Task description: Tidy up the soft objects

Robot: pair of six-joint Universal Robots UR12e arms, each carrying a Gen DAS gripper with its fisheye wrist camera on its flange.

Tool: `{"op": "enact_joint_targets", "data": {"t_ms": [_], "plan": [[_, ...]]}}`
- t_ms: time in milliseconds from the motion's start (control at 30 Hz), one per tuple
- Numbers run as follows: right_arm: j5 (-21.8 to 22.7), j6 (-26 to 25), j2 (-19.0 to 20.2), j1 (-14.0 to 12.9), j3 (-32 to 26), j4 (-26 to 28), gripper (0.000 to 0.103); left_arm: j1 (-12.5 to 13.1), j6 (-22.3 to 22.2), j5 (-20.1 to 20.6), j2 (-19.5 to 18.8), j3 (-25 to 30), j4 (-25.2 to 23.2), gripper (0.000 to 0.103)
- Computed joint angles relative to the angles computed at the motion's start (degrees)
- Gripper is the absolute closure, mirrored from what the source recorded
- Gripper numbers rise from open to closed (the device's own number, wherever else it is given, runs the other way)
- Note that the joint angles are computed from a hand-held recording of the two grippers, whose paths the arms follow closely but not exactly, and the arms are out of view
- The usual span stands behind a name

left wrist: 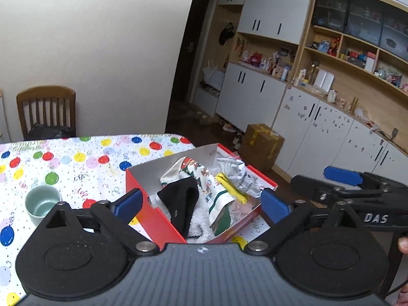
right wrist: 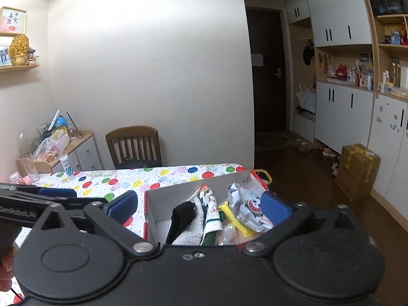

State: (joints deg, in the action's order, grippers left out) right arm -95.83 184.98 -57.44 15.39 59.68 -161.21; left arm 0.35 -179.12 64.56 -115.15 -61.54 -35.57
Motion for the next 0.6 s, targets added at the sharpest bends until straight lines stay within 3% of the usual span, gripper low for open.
{"op": "enact_joint_targets", "data": {"t_ms": [267,600], "plan": [[-2.16,2.18,-0.91,0.79,1.60,0.72,0.000,0.11,2.55,-0.02,1.21,-2.10,2.39,0.003],[-3.79,3.25,-1.31,1.68,2.26,0.35,0.000,0.84,2.36,-0.06,1.75,-2.94,3.33,0.003]]}}
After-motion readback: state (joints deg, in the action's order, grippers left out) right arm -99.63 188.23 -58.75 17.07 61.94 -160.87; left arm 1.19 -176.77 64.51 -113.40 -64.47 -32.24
